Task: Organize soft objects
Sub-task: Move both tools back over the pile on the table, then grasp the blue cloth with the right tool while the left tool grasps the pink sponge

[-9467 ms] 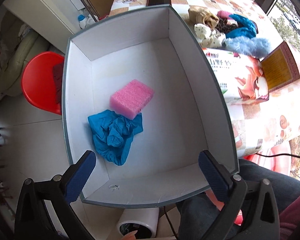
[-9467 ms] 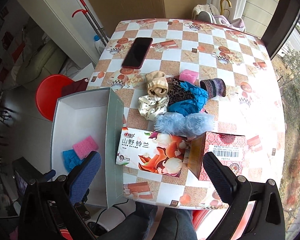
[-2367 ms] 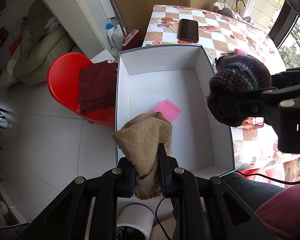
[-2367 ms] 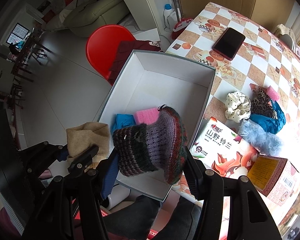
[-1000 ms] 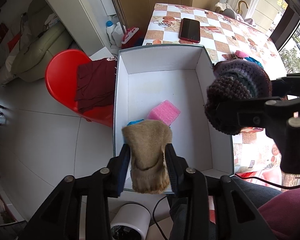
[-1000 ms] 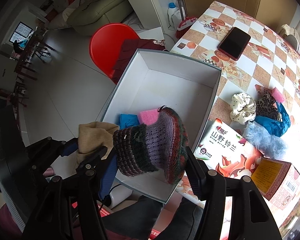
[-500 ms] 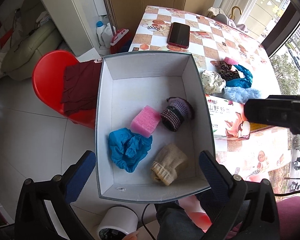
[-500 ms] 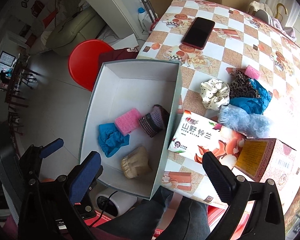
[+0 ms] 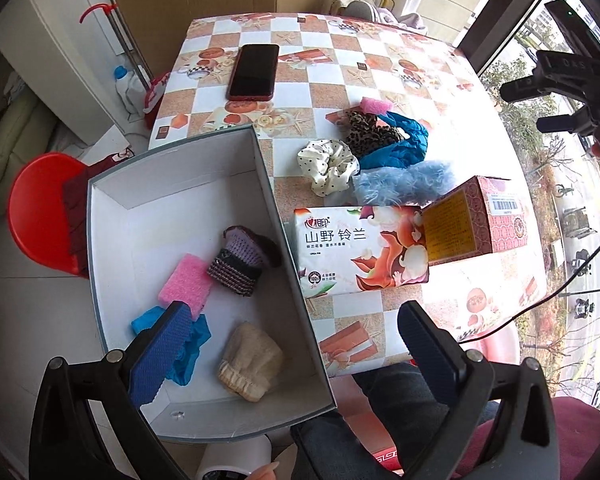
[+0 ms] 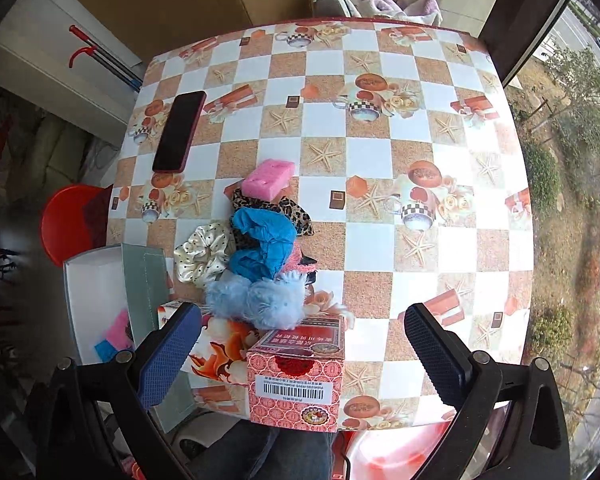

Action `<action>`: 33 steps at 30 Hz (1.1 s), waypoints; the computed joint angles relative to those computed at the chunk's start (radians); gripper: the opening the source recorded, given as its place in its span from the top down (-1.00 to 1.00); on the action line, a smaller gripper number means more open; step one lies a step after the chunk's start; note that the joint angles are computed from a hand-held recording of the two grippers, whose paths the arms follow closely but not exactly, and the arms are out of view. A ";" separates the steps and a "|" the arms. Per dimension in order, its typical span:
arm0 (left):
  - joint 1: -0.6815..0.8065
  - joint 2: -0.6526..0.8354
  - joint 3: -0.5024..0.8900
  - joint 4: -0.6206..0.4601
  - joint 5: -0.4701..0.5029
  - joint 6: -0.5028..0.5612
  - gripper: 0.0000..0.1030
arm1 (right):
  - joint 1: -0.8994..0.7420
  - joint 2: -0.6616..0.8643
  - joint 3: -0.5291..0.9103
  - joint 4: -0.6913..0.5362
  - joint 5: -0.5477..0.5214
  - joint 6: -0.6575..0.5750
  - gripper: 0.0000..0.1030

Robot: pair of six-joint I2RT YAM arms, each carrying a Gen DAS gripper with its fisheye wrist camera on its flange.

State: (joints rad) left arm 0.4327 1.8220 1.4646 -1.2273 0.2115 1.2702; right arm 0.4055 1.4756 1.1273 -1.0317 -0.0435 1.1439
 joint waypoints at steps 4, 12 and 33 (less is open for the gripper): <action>-0.060 -0.047 -0.083 0.056 -0.046 -0.040 -1.00 | -0.143 0.067 -0.125 0.195 -0.185 -0.147 -0.98; -0.181 -0.065 -0.106 0.105 -0.109 -0.235 -1.00 | -0.225 0.512 -0.007 0.406 -0.413 -0.363 -0.91; -0.815 0.444 0.239 0.267 -0.212 -0.721 -1.00 | -0.913 -0.120 -0.701 0.519 -0.403 -0.461 0.56</action>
